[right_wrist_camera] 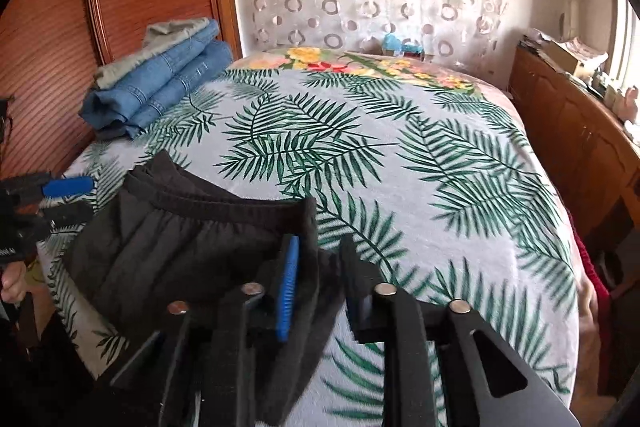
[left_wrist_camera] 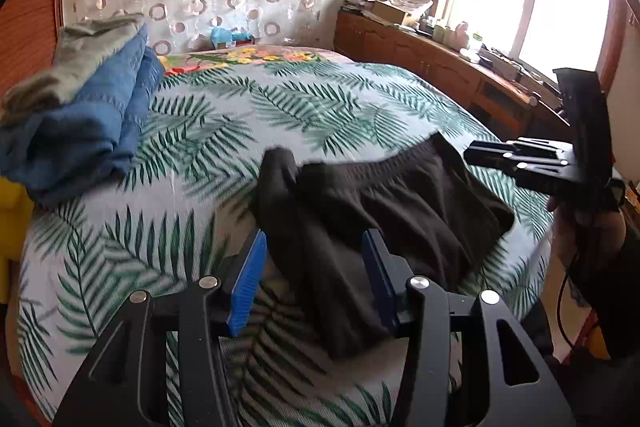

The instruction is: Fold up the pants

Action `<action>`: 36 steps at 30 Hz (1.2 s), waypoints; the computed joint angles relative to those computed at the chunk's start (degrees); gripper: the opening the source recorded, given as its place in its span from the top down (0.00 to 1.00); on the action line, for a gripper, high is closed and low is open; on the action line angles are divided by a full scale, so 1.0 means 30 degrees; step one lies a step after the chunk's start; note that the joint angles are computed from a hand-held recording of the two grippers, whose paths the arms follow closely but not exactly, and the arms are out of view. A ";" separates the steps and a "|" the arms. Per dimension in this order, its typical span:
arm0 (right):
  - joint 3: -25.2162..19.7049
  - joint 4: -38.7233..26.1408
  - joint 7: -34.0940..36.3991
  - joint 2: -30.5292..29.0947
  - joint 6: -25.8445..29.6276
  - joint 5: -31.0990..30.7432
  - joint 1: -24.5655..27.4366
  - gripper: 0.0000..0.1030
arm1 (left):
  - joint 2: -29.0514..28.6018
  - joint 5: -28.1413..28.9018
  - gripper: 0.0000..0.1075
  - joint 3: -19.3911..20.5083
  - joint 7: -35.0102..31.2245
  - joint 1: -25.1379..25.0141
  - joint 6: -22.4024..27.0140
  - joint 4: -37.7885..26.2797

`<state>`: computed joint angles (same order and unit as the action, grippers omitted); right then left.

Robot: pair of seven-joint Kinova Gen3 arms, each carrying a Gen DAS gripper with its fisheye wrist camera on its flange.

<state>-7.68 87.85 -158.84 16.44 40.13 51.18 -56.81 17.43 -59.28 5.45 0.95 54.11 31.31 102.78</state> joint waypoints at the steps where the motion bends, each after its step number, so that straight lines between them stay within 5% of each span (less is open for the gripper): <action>1: -0.0037 0.0544 -0.0332 -0.0399 -0.0234 0.0037 -0.0068 0.76 | -0.0010 0.0058 0.53 0.0051 0.0007 0.0016 -0.0031 0.0069; 11: -0.2282 0.3823 -0.0443 -0.3022 -0.0681 -0.0909 0.0800 0.76 | 0.0492 0.1322 0.53 0.0119 -0.0924 0.0262 0.0180 -0.0166; 23: -0.2281 0.2822 0.2097 -0.1877 0.0709 -0.1605 0.0375 0.76 | 0.0893 0.2697 0.53 -0.0171 -0.2091 0.0371 0.0572 -0.0613; 25: -0.2064 0.2838 0.1565 -0.1707 0.0661 -0.1098 0.0149 0.76 | 0.0942 0.2494 0.53 -0.0370 -0.1918 0.0621 0.0655 -0.0602; 26: -0.2082 0.2888 0.0986 -0.1596 0.0952 -0.0445 -0.0057 0.89 | 0.0990 0.2462 0.53 -0.0395 -0.1922 0.0695 0.0788 -0.0658; 28: -0.1846 0.2847 -0.0151 -0.1352 0.2330 0.0852 -0.0964 0.99 | 0.1051 0.2414 0.53 -0.0437 -0.1860 0.0783 0.0979 -0.0741; 31: -0.1450 0.3292 -0.1044 -0.1764 0.2968 0.1159 -0.1178 1.00 | 0.1073 0.2283 0.53 -0.0470 -0.1710 0.0847 0.0996 -0.0724; 36: -0.2387 0.4773 -0.2653 -0.2763 0.0827 0.1636 0.0254 1.00 | 0.1093 0.2123 0.53 -0.0463 -0.1460 0.0908 0.1122 -0.0732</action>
